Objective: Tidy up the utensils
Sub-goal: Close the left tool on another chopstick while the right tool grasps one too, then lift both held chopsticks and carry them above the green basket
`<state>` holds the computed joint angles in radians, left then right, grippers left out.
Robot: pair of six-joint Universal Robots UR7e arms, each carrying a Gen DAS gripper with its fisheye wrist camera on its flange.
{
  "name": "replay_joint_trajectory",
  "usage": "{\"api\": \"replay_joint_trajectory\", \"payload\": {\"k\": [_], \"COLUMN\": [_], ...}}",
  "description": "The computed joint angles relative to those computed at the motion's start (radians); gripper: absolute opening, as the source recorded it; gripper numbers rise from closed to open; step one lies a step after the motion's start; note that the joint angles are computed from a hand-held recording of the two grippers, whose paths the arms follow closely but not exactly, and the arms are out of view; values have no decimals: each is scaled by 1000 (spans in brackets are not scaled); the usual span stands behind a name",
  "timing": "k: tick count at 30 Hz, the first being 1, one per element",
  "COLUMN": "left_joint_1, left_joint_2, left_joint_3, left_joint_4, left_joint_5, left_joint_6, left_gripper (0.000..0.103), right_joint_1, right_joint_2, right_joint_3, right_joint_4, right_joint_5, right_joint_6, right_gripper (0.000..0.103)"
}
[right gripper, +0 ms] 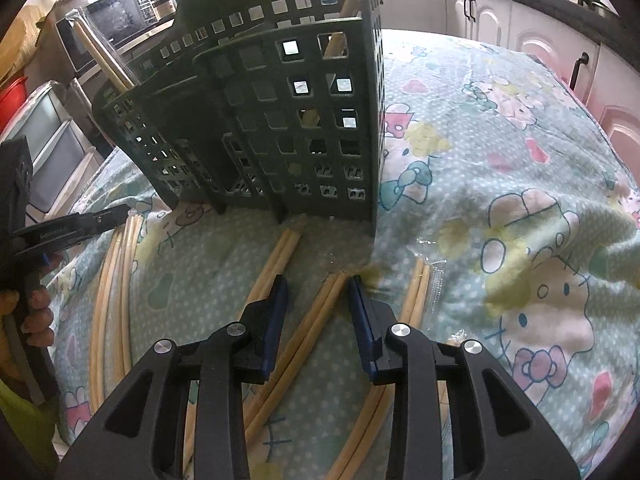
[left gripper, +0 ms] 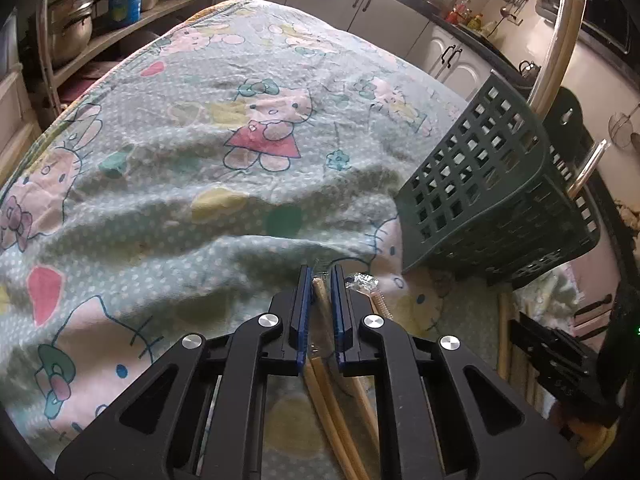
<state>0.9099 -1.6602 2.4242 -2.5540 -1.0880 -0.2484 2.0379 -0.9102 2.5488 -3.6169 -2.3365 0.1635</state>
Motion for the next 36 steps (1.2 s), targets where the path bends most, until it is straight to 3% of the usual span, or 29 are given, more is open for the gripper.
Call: {"api": "replay_joint_trajectory", "payload": {"k": [4,10,22,36], "left_joint_1": [-13,-49,-165,-398], "left_joint_2": [-36,-110,-278,-482], "left_joint_3": [6,16,60,79], "left_joint_4": [4,30,76,242], "left_joint_5": [-9,-8,50,179], "left_joint_6": [0,-7,-40,-118], "left_gripper": [4,4,4,4], "right_joint_1": [4,-15,181,345], "right_joint_2": [18,-28,-96,-64], "right_joint_3": [-6,43,39,-29], "right_joint_4": [-26,-99,-142,-183], "right_joint_5": [-8,54,24,-50], "right_joint_6": [1,-9,-59,-107], "right_gripper": [20,17,13,8]}}
